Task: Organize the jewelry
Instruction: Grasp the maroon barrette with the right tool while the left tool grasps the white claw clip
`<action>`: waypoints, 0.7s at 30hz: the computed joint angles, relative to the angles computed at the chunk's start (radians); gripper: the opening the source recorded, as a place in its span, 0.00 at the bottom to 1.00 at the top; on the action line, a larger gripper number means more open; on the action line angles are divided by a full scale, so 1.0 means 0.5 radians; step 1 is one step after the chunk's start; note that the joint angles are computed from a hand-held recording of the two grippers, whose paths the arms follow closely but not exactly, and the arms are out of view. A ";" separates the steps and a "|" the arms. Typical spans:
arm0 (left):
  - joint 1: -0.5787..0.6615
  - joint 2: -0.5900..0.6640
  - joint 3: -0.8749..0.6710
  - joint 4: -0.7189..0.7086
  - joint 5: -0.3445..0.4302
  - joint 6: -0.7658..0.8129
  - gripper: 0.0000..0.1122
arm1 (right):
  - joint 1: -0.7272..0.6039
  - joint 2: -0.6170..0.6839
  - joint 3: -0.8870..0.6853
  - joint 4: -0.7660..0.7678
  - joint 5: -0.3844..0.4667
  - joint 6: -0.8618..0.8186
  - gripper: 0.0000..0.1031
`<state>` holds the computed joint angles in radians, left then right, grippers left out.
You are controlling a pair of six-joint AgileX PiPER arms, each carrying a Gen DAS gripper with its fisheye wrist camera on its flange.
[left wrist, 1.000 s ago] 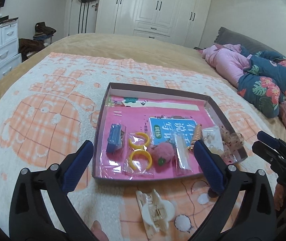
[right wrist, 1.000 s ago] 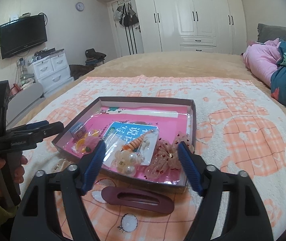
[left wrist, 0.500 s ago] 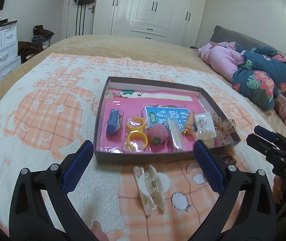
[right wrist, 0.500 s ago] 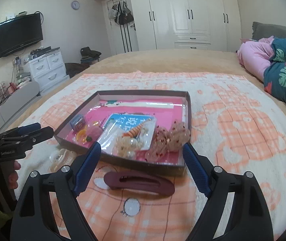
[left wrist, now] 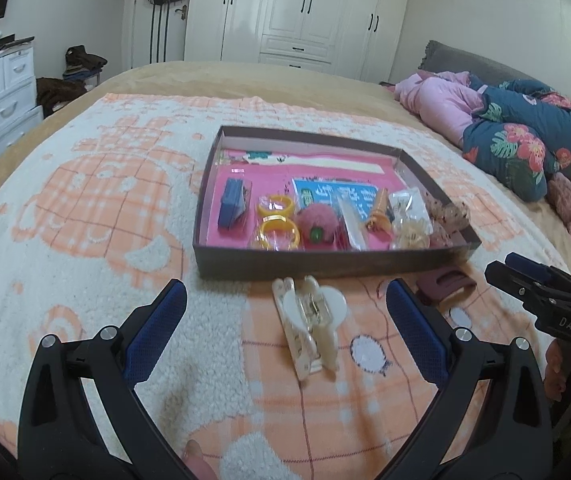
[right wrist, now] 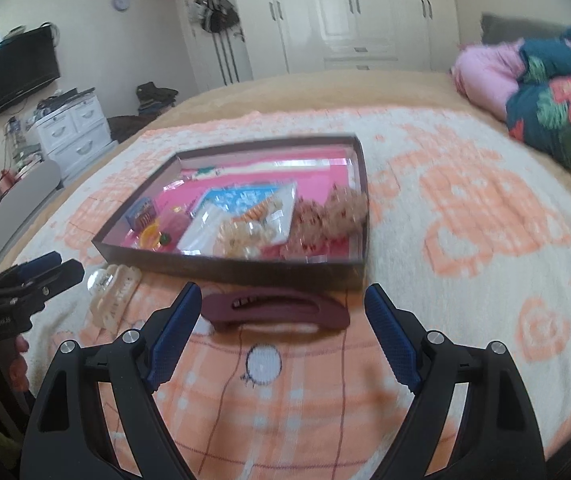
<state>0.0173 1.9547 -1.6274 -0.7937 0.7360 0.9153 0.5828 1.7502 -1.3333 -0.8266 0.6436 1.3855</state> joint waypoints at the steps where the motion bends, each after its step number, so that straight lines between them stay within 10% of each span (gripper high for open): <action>1: 0.000 -0.006 0.024 -0.009 0.001 0.017 0.81 | -0.004 0.007 0.000 0.038 -0.006 -0.012 0.79; 21: -0.098 0.112 0.024 0.018 0.044 0.014 0.69 | -0.330 0.108 0.139 0.981 -0.712 -0.255 0.39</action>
<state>-0.0315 2.0109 -1.6153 -0.7850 0.7582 0.9224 0.4177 1.8043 -1.2637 -0.3359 0.2875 1.2579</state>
